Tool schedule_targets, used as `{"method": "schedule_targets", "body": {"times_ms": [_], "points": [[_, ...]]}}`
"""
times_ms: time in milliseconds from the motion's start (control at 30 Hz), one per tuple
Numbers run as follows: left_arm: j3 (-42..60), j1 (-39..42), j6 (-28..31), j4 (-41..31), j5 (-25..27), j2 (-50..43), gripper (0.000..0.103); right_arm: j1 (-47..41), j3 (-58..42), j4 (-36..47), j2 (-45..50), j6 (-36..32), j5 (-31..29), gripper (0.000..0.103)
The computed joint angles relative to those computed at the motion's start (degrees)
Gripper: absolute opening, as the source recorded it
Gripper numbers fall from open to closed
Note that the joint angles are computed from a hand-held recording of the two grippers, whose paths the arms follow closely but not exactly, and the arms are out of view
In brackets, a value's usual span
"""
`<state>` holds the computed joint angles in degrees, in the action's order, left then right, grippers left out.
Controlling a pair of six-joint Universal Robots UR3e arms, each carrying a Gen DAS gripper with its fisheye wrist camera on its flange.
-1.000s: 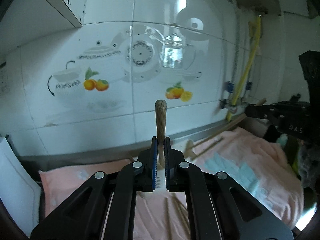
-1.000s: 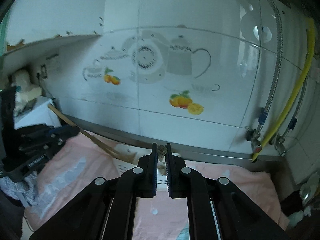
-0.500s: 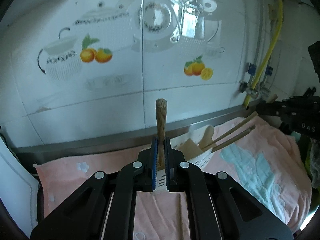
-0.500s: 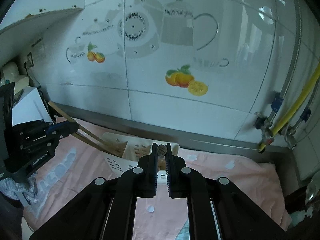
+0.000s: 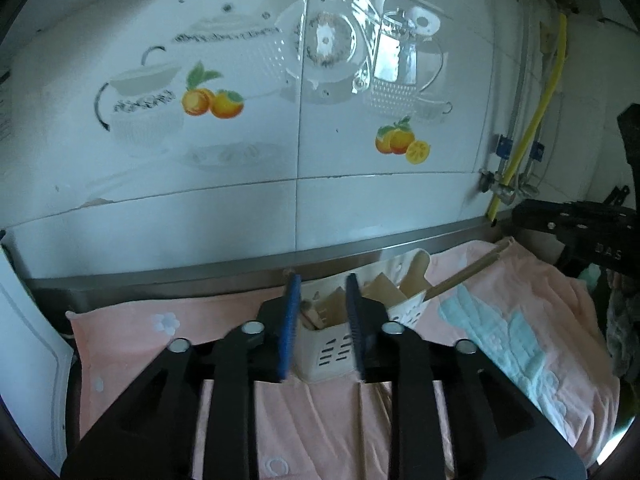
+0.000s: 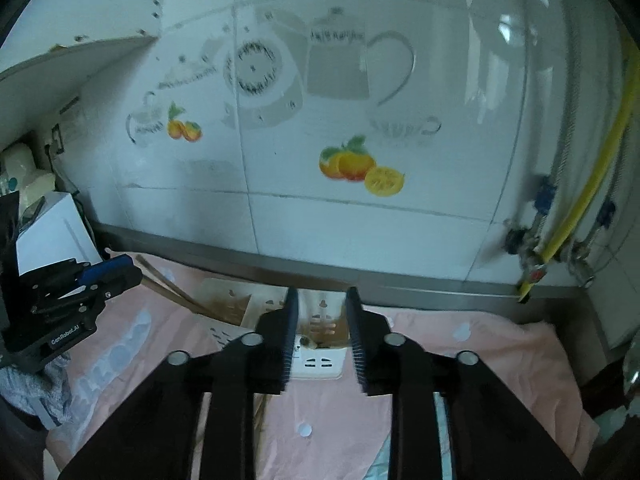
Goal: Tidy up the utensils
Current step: 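Lift both held chopsticks upright and drop them into the white caddy, then open both tools and move them back over the remaining chopsticks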
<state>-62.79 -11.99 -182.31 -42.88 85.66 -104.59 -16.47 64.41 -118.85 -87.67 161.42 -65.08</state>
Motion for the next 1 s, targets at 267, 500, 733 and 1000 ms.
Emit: {"method": "schedule_targets", "body": {"times_ms": [267, 500, 733, 1000], "points": [[-19.36, -1.36, -0.39, 7.73, 1.78, 11.69, 0.053, -4.65, 26.39, -8.50, -19.10, -3.88, 5.07, 0.045], [-37.55, -3.43, -0.85, 14.79, 3.57, 19.44, 0.061, -8.44, 47.15, -9.85, -33.28, -7.02, 8.73, 0.048], [-51.93, -3.94, -3.24, 20.29, 3.22, 24.22, 0.061, -8.67, 62.37, -8.78, -41.62, -8.68, 7.27, 0.040], [-60.10, -5.48, -6.38, 24.44, 3.53, 24.32, 0.059, -4.47, 72.88, -13.58, -43.24, -5.64, 3.10, 0.029]]}}
